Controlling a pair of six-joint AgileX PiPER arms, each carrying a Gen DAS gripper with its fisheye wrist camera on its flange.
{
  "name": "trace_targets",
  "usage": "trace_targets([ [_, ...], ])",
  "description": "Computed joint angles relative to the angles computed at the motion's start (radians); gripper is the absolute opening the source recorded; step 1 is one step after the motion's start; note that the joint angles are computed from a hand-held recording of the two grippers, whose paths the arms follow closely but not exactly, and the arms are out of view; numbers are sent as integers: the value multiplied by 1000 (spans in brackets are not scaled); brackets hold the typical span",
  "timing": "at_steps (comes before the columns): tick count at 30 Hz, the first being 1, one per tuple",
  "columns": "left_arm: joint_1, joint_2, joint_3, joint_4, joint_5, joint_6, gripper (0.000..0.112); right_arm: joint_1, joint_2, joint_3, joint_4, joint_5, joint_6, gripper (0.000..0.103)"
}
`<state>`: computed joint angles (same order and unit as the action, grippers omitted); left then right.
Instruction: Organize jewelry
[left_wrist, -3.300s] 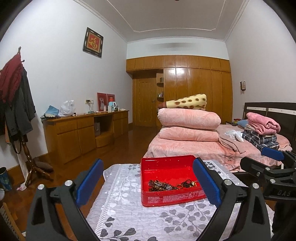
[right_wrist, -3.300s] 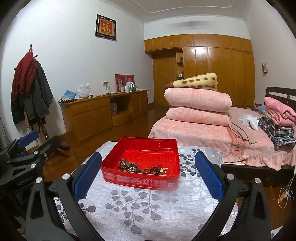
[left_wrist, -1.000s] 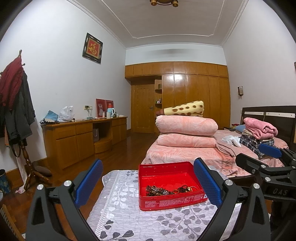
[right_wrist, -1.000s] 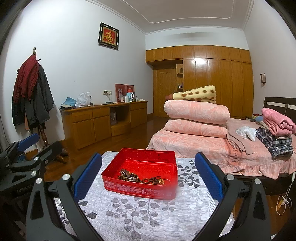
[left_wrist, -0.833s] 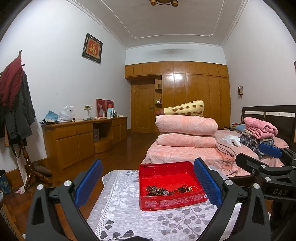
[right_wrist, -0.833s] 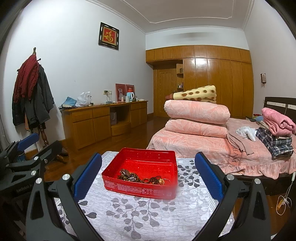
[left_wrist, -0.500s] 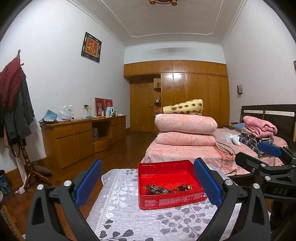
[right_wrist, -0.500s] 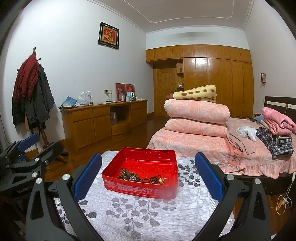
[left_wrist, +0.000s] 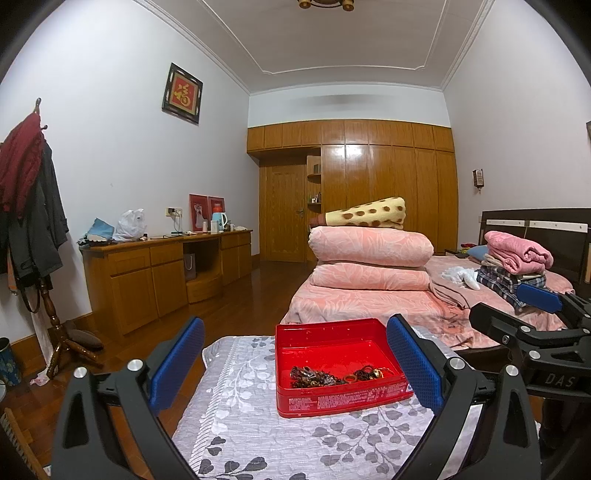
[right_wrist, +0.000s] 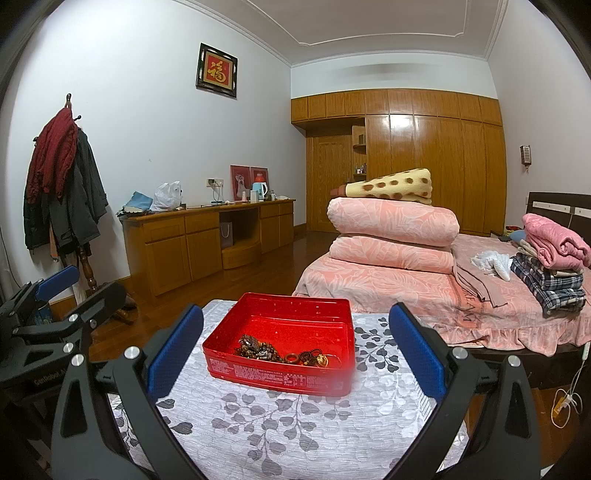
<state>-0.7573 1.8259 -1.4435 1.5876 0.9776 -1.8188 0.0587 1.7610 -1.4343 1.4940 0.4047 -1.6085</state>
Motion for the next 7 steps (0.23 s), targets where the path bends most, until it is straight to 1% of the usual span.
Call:
trace_targets([
  [7, 1, 2, -4, -3, 2, 3, 97, 0, 0, 0, 0, 0, 0, 97],
])
